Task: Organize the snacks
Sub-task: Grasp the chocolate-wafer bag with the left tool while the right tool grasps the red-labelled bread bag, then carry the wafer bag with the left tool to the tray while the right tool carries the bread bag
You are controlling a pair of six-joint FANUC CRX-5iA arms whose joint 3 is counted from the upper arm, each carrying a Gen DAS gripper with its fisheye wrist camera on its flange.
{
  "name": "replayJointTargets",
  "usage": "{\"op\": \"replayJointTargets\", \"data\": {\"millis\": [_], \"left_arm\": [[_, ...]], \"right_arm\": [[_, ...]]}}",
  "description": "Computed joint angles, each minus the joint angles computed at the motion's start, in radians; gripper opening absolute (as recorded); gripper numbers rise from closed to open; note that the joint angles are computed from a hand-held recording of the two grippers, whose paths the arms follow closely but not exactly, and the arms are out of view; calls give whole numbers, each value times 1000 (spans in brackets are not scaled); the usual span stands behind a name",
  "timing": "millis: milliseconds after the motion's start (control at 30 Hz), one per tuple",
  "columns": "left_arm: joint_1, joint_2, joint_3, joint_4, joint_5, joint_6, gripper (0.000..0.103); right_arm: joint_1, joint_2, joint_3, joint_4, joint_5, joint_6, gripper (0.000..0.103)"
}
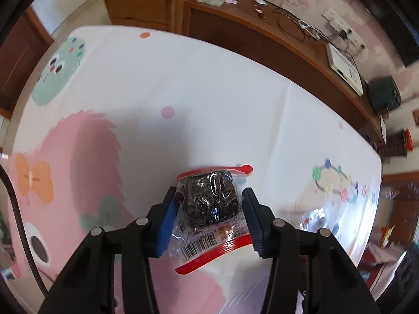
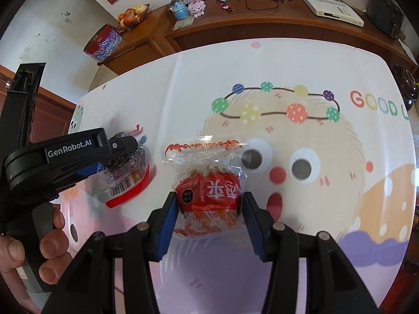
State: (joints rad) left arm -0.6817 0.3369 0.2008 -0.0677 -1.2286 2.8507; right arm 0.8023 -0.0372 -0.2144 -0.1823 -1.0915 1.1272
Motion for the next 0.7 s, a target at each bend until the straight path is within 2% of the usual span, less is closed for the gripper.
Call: {"op": "replayJointTargets", "data": {"millis": [167,333,433,533,700], "left_arm": [[-25,-40,33,3,-36,-96,47],[-98,-117,76,-45,-131,-177,47],[-134,-179,76,-58,-174,-214,47],[-216,-279,44,-95,-238,-220,48],[-364,-358,57,-149,-337,-200,48]], "right_arm": [[51,-86,-34,27,-4,-68,49],[140,-200,-66,91,-24,-189,49],[241,-286,-89,171,-52,-313,49],[375,-368,-111,266,-94,-460,49],[658,-485,-146,440,-210,-761,49]]}}
